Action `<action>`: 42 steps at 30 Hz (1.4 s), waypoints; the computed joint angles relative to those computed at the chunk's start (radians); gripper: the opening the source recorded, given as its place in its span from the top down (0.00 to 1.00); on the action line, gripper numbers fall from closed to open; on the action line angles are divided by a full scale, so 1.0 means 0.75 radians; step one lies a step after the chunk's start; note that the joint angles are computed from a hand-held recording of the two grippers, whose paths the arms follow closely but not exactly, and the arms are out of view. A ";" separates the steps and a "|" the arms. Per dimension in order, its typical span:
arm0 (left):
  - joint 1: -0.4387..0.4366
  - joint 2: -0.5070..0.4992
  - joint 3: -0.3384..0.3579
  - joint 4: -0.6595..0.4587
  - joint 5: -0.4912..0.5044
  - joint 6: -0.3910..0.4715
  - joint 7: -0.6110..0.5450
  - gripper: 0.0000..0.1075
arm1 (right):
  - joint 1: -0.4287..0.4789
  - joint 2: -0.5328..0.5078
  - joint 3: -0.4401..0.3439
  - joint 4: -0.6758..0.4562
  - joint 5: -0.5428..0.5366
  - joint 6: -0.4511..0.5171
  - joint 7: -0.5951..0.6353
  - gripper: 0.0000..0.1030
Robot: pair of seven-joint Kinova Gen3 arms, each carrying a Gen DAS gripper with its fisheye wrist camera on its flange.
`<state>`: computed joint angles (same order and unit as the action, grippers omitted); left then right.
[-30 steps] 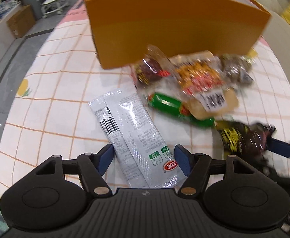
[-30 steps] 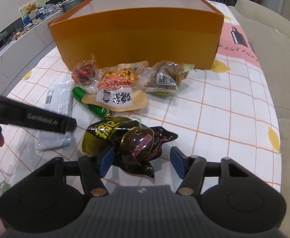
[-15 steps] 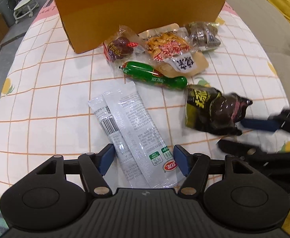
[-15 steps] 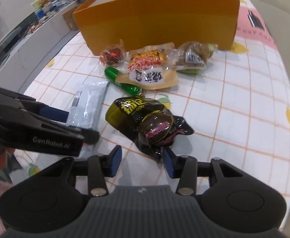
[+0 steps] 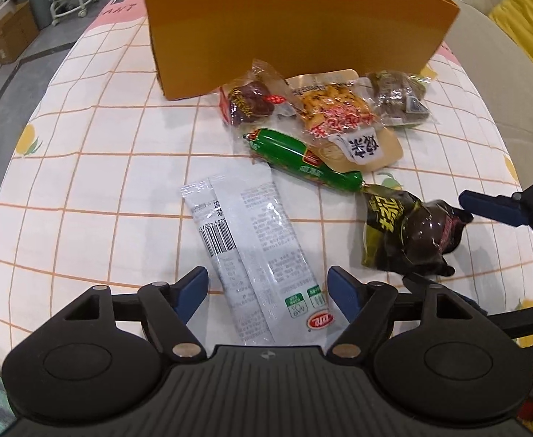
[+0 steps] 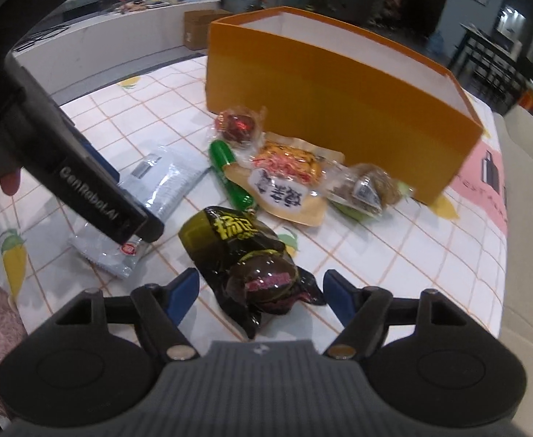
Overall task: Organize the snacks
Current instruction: 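Grasp the dark foil pack with right tool while left tool grasps the white strip pack, then lift both packs and carry them over the orange box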
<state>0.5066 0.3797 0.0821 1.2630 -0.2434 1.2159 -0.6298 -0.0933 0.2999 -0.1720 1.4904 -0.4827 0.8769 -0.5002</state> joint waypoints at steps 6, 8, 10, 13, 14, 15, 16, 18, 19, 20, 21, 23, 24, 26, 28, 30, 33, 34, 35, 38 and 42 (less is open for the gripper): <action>0.010 0.013 -0.004 -0.017 -0.016 0.030 0.009 0.19 | -0.021 0.030 0.004 -0.020 0.012 0.009 -0.065 0.43; 0.016 0.018 -0.005 -0.024 -0.023 0.041 0.011 0.18 | -0.020 0.034 0.003 -0.018 0.011 0.016 -0.089 0.43; 0.024 0.030 -0.006 -0.041 -0.035 0.058 0.009 0.17 | -0.013 0.037 -0.002 -0.014 -0.004 0.015 -0.102 0.43; 0.036 0.049 -0.009 -0.067 -0.049 0.089 0.002 0.15 | -0.017 0.040 -0.002 -0.014 -0.005 0.011 -0.135 0.41; 0.042 0.058 -0.011 -0.079 -0.056 0.103 -0.001 0.15 | -0.020 0.042 -0.002 -0.013 -0.002 0.010 -0.146 0.40; 0.047 0.065 -0.012 -0.088 -0.060 0.114 -0.003 0.13 | -0.026 0.045 0.001 -0.014 0.005 0.010 -0.164 0.39; 0.054 0.074 -0.014 -0.100 -0.068 0.127 -0.007 0.11 | -0.021 0.048 -0.002 -0.016 -0.001 0.017 -0.172 0.39; 0.066 0.091 -0.017 -0.119 -0.081 0.146 -0.018 0.09 | -0.016 0.054 -0.001 -0.026 -0.012 0.033 -0.201 0.43; 0.068 0.091 -0.021 -0.117 -0.080 0.141 -0.009 0.08 | -0.015 0.057 0.001 -0.031 -0.015 0.040 -0.219 0.44; 0.070 0.093 -0.025 -0.119 -0.079 0.142 0.002 0.08 | -0.015 0.058 0.002 -0.036 -0.014 0.045 -0.235 0.46; 0.070 0.096 -0.028 -0.123 -0.079 0.144 0.005 0.08 | -0.016 0.060 0.005 -0.043 -0.012 0.051 -0.255 0.48; 0.065 0.094 -0.027 -0.122 -0.075 0.135 0.000 0.10 | -0.015 0.067 0.009 -0.058 -0.013 0.068 -0.295 0.49; 0.062 0.089 -0.025 -0.114 -0.073 0.124 -0.008 0.12 | -0.013 0.069 0.010 -0.062 -0.015 0.076 -0.314 0.50; 0.064 0.077 -0.023 -0.097 -0.081 0.105 -0.022 0.17 | -0.014 0.067 0.015 -0.066 -0.011 0.086 -0.356 0.50; 0.070 0.063 -0.023 -0.078 -0.095 0.083 -0.030 0.30 | -0.014 0.070 0.021 -0.078 -0.005 0.106 -0.404 0.50; 0.068 0.057 -0.020 -0.072 -0.096 0.075 -0.040 0.33 | -0.010 0.078 0.028 -0.099 -0.002 0.139 -0.454 0.51; 0.067 0.039 -0.020 -0.044 -0.101 0.049 -0.035 0.37 | 0.001 0.089 0.035 -0.128 -0.007 0.185 -0.527 0.51; 0.065 0.028 -0.020 -0.028 -0.097 0.032 -0.027 0.38 | 0.006 0.090 0.036 -0.132 -0.011 0.193 -0.548 0.51; 0.063 0.015 -0.018 -0.010 -0.093 0.015 -0.017 0.39 | 0.012 0.091 0.037 -0.136 -0.017 0.199 -0.567 0.51; 0.063 -0.011 -0.012 0.023 -0.094 -0.016 0.009 0.40 | 0.038 0.094 0.033 -0.146 -0.052 0.216 -0.605 0.52; 0.074 -0.035 -0.006 0.025 -0.118 -0.016 0.041 0.41 | 0.060 0.094 0.032 -0.160 -0.083 0.237 -0.649 0.52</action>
